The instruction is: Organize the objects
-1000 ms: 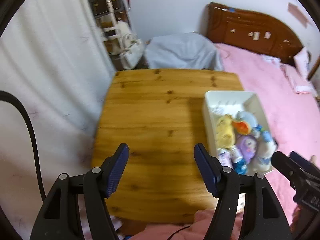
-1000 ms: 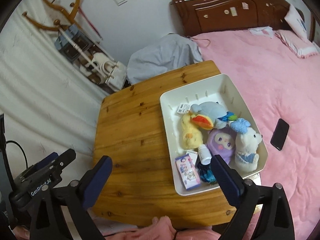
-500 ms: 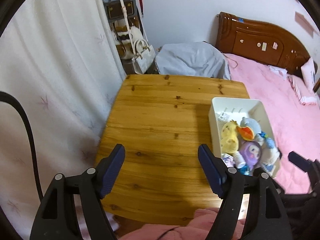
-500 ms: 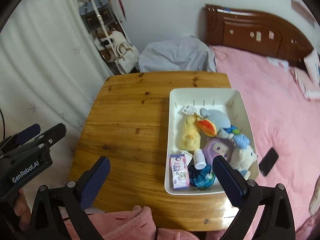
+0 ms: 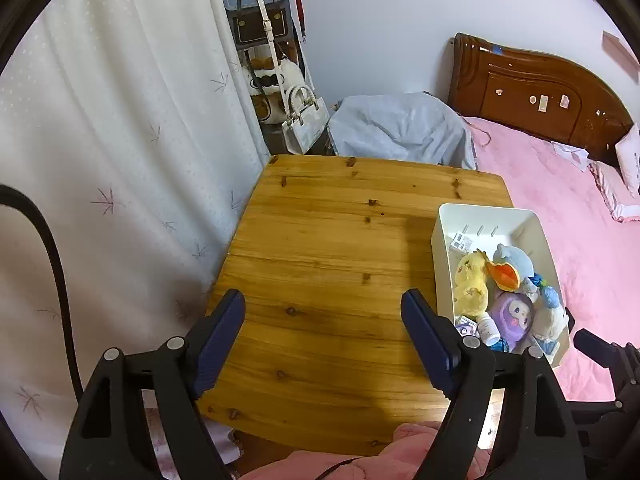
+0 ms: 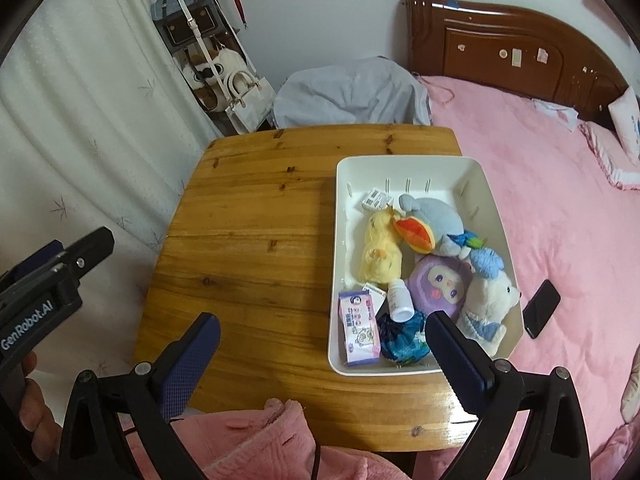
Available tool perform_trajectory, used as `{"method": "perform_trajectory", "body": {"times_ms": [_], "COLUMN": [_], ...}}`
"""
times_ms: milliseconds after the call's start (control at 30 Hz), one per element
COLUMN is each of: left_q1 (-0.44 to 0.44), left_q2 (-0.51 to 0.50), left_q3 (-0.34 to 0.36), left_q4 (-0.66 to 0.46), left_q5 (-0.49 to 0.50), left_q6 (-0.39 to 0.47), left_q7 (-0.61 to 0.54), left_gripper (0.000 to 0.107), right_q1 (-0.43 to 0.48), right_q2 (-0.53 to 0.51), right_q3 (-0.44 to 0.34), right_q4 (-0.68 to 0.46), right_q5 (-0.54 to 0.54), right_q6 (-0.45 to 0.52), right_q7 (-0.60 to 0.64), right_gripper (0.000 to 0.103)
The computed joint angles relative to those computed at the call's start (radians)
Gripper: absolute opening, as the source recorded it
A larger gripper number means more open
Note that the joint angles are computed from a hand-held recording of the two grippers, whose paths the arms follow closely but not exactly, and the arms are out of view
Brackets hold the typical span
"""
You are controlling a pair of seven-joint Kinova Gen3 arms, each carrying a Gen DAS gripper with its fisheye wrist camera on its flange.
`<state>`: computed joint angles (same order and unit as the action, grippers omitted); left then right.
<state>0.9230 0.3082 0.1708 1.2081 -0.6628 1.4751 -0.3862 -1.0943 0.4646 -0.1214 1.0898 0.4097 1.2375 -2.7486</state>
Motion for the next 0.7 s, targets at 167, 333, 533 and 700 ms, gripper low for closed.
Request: {"method": "perform_trajectory", "body": {"times_ms": [167,333,533,700], "left_q1": [0.003,0.007,-0.005,-0.007], "left_q2": [-0.005,-0.011,-0.024,-0.025], "left_q3": [0.005,0.006,0.011,0.015], "left_q4": [0.008,0.013,0.028,0.029], "left_q5": [-0.004,-0.012,-0.006,-0.006], "left_q6": [-0.011,-0.02,-0.035,-0.035], "left_q7": [-0.01,-0.008,-0.004,-0.004], "left_gripper": [0.085,0.085,0.085,0.085], "right_q1": [0.0,0.003,0.003,0.003], "right_q2": [-0.003,0.0,0.012,0.018], "right_q3": [-0.002,-0.006,-0.007,-0.004], "right_q4": [0.009,0.0,-0.02,-0.029], "right_q5": [-0.004,-0.011,-0.021,-0.033], "right_q6": [-0.002,0.007,0.018,0.025], "right_q7": [-0.002,0.008,0.036,0.043], "right_gripper": [0.103,0.103,0.103,0.103]}}
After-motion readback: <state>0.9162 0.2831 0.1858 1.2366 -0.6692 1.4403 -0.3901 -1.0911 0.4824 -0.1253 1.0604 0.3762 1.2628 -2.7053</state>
